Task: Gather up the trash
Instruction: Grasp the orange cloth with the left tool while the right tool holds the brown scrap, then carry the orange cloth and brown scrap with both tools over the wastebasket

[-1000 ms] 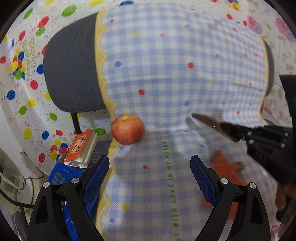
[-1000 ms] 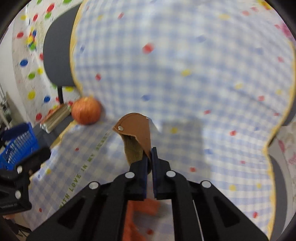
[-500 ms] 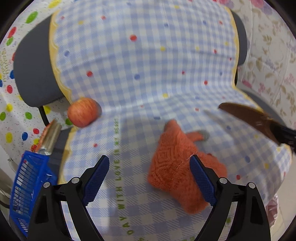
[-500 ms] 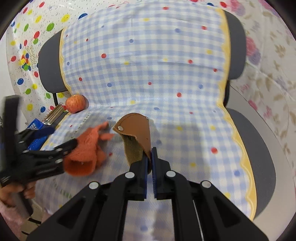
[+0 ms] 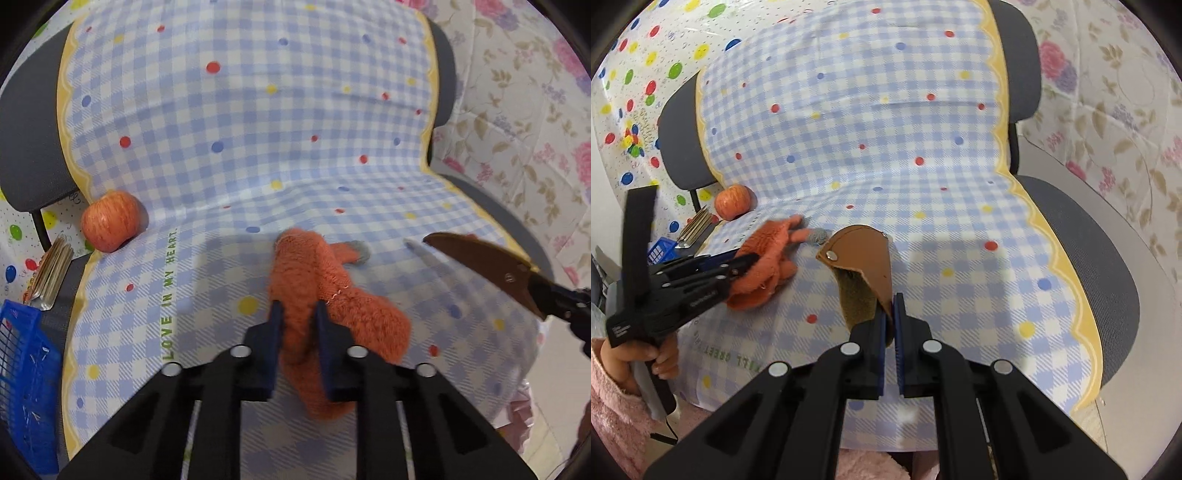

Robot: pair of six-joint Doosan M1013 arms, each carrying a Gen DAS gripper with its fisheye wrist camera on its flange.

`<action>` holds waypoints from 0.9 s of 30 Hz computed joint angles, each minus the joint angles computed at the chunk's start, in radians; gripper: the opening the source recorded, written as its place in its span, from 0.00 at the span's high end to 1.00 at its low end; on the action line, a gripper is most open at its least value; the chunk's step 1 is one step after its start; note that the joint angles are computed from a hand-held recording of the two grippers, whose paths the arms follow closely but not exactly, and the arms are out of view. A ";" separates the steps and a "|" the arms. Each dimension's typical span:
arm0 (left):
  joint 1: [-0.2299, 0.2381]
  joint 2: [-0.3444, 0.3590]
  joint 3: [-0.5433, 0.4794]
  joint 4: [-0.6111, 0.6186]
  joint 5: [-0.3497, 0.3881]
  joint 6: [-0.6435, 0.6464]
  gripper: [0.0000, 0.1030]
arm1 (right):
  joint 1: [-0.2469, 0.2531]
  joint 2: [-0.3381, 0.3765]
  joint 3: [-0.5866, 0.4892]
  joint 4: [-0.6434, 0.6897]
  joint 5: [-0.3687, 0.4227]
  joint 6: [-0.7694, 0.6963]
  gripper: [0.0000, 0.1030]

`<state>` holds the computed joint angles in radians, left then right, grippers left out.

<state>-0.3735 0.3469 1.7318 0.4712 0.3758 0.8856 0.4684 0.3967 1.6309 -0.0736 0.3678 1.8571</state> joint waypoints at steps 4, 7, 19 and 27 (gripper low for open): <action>-0.022 -0.055 0.050 0.074 -0.047 -0.083 0.88 | -0.002 -0.024 0.029 -0.016 -0.019 0.030 0.95; -0.062 -0.104 0.094 0.299 -0.065 -0.284 0.88 | -0.002 -0.049 0.056 -0.037 -0.047 0.061 0.95; -0.186 -0.171 0.161 0.619 -0.076 -0.607 0.88 | 0.004 -0.154 0.175 -0.297 -0.090 0.325 0.95; -0.273 -0.189 0.199 0.720 -0.113 -0.683 0.88 | 0.014 -0.269 0.304 -0.648 -0.050 0.717 0.95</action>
<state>-0.6469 0.1579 1.9304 1.1908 0.2623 0.2022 0.4823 0.1279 1.9347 -0.7217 0.3179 2.5743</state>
